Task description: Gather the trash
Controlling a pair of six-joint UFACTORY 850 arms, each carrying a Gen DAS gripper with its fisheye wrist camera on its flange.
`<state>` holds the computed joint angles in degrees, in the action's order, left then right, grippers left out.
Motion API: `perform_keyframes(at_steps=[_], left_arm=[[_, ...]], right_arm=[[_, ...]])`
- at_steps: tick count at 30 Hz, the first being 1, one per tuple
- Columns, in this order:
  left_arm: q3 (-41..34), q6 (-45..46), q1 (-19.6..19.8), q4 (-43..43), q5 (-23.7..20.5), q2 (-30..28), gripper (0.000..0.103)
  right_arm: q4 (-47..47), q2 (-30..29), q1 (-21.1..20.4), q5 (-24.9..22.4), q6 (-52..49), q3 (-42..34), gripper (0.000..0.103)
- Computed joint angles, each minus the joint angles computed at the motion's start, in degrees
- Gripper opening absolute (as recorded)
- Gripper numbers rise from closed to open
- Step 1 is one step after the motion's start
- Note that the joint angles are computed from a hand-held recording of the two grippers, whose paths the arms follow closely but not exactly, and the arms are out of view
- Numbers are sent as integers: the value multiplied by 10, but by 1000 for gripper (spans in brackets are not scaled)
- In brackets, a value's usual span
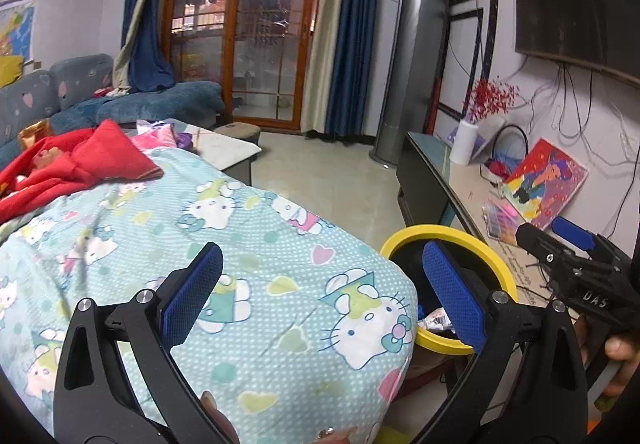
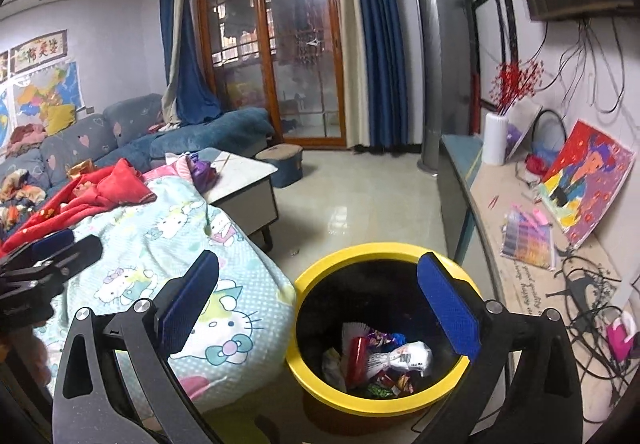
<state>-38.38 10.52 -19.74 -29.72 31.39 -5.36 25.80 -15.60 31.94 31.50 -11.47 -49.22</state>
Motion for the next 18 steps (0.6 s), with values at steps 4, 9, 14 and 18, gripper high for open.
perform_keyframes(at_steps=[4, 9, 14, 18], left_arm=[[28, 11, 2, -18, 17, 28, 92], [61, 23, 0, -40, 38, 56, 92], [102, 17, -3, -48, 66, 87, 92], [127, 15, -5, -47, 74, 106, 92]], right_arm=[[64, 7, 29, 44, -45, 13, 97], [130, 12, 77, 129, -102, 36, 97], [136, 18, 108, 178, -107, 55, 97], [155, 20, 125, 193, -96, 66, 97]])
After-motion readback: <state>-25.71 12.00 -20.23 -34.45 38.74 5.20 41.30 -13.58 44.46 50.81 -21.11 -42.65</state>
